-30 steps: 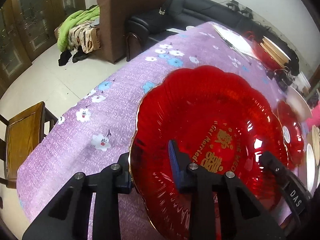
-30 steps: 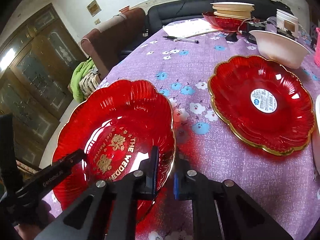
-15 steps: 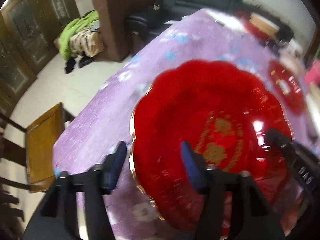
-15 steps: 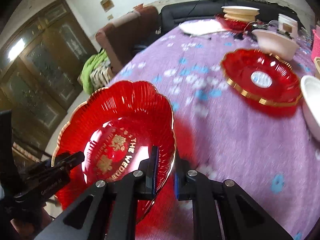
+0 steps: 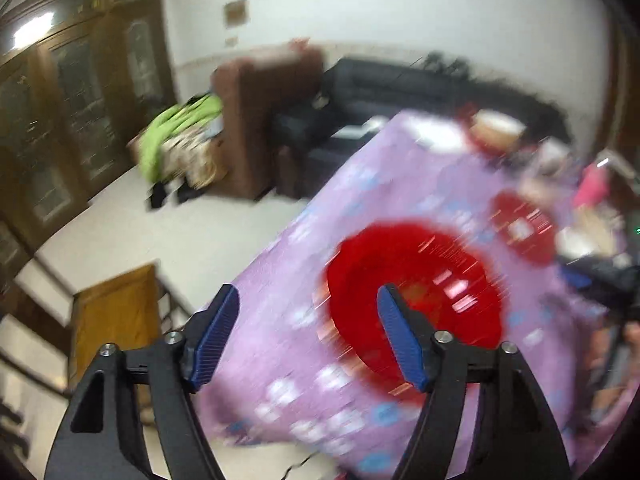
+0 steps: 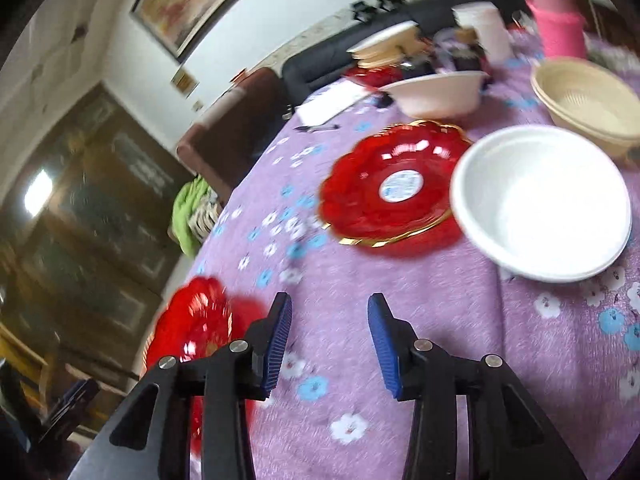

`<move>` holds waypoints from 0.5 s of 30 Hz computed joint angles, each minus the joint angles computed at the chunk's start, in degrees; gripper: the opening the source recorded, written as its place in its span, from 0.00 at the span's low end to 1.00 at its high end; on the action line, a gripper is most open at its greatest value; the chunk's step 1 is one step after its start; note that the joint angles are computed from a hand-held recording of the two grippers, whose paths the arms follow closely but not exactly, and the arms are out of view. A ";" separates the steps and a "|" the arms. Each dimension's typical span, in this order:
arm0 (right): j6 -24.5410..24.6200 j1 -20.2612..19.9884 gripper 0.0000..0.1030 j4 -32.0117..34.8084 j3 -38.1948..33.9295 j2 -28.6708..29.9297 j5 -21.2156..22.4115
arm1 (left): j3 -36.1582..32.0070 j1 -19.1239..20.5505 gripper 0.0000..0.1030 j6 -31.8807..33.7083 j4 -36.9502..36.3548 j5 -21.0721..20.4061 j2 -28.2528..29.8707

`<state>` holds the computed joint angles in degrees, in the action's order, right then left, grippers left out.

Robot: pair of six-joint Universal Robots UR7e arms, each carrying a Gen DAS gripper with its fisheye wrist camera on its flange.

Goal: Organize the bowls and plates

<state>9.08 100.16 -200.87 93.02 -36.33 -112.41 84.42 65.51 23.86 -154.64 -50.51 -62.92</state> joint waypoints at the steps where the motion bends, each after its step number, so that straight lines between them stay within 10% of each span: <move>1: 0.49 -0.62 0.41 0.01 0.01 -0.43 0.96 | -1.25 -0.50 0.80 -0.55 1.30 -2.01 0.55; 9: 7.63 -8.20 0.51 6.13 -0.38 -4.64 18.48 | -26.79 -3.73 0.80 -7.80 24.94 -4.81 19.94; 15: 11.71 -10.62 0.56 5.15 0.99 -6.08 18.97 | -45.60 -3.86 0.80 -15.01 42.57 -1.88 34.68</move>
<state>20.79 89.53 -195.72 94.01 -42.41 -93.44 38.83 61.65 8.85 -112.07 -52.40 -28.23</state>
